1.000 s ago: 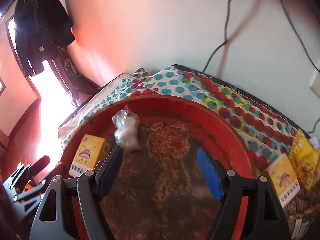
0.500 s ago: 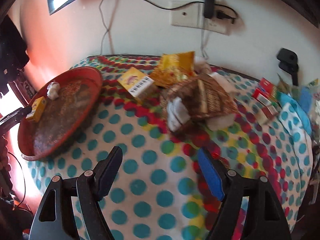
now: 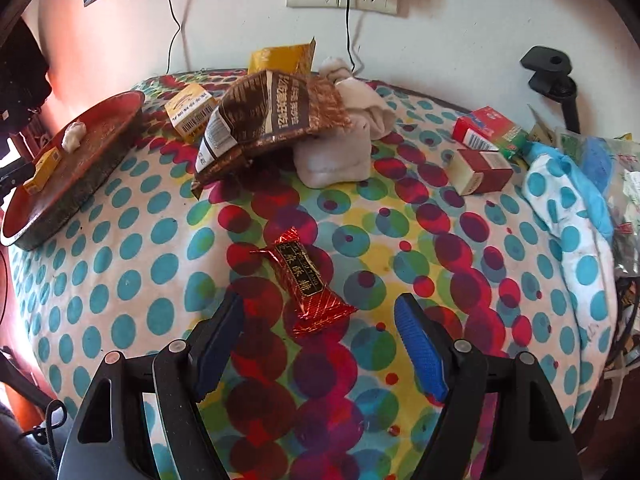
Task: Organize objects
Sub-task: 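Move both tools back over the bedspread toward the remaining items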
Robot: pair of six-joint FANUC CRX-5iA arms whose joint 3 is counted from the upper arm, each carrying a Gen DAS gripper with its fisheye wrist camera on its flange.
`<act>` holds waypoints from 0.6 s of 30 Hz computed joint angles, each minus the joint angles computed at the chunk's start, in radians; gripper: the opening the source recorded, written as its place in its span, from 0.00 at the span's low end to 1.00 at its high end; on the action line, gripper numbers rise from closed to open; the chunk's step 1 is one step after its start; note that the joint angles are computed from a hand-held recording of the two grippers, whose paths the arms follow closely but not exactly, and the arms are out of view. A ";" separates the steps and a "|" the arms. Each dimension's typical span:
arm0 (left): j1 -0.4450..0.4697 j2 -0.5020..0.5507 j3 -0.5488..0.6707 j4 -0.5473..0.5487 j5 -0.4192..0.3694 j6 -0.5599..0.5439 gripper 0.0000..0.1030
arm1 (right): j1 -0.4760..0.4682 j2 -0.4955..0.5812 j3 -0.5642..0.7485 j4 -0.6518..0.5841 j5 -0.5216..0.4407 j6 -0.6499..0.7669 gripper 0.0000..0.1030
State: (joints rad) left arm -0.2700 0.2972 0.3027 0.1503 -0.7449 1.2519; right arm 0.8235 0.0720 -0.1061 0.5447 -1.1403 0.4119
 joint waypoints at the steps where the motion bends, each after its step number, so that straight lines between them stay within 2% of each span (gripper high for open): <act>1: -0.001 -0.001 -0.002 0.017 -0.003 -0.012 0.56 | -0.010 -0.002 0.003 -0.021 0.014 0.024 0.73; 11: -0.052 0.026 0.048 0.042 -0.076 -0.039 0.56 | -0.021 -0.016 -0.033 0.018 0.094 0.068 0.72; 15: -0.075 0.044 0.073 0.046 -0.109 -0.042 0.56 | -0.023 -0.004 -0.024 0.023 0.086 0.092 0.62; 18: -0.092 0.057 0.096 0.027 -0.132 -0.028 0.56 | -0.022 -0.009 -0.038 0.044 0.091 0.087 0.61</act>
